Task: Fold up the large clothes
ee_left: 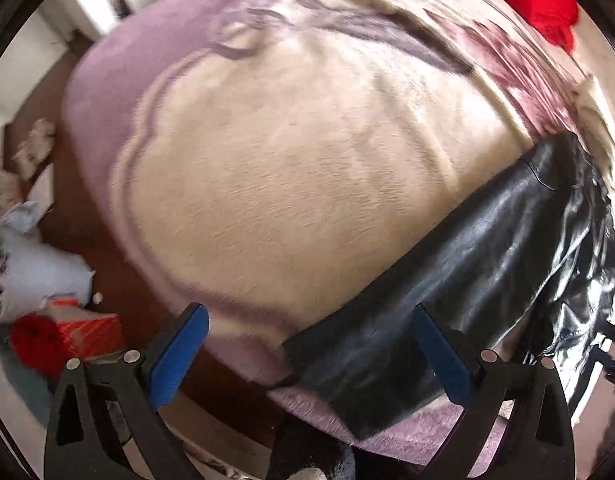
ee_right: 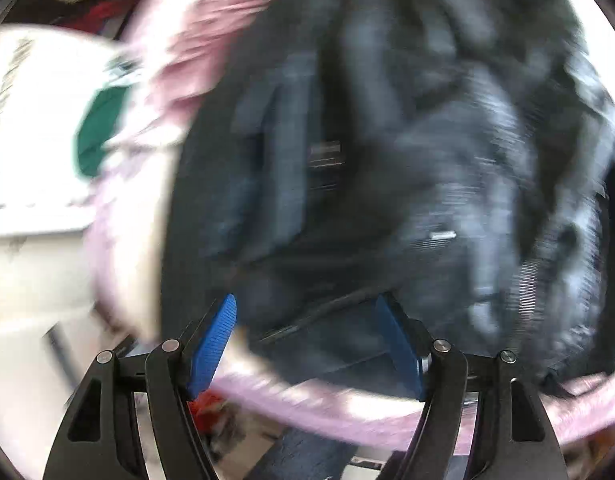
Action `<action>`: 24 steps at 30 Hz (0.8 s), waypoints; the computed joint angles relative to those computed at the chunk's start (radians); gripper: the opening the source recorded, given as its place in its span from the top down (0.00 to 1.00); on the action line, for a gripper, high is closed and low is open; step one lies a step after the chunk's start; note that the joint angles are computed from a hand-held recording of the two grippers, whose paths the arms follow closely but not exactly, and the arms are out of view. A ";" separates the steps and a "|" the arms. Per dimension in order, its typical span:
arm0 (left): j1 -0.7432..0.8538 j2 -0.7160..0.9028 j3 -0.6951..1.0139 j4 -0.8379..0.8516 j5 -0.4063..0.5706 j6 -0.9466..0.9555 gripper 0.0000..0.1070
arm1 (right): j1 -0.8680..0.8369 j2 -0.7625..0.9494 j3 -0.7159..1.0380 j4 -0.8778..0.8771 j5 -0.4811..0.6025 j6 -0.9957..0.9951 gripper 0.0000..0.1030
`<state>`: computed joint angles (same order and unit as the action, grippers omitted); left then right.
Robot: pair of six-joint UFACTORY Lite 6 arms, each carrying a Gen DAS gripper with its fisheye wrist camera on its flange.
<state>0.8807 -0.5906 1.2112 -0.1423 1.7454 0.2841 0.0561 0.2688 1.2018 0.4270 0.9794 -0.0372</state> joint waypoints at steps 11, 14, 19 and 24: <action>-0.427 0.090 -0.018 -0.039 -0.153 -0.214 0.04 | -0.602 -0.046 -0.143 -0.116 -0.251 0.262 0.28; -0.433 0.120 0.000 -0.049 -0.170 -0.210 0.04 | -0.659 0.076 0.078 -0.180 -0.238 0.285 0.28; -0.476 0.122 -0.019 -0.063 -0.186 -0.239 0.04 | -0.630 0.358 0.430 -0.228 -0.111 0.247 0.65; -0.588 0.138 -0.019 -0.039 -0.221 -0.320 0.04 | -0.580 0.358 0.446 -0.428 -0.163 0.343 0.92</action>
<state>0.2928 -0.4523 1.1923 -0.1811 1.5241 -0.0361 -0.5234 0.6264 1.6476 -0.0010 0.8159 0.3063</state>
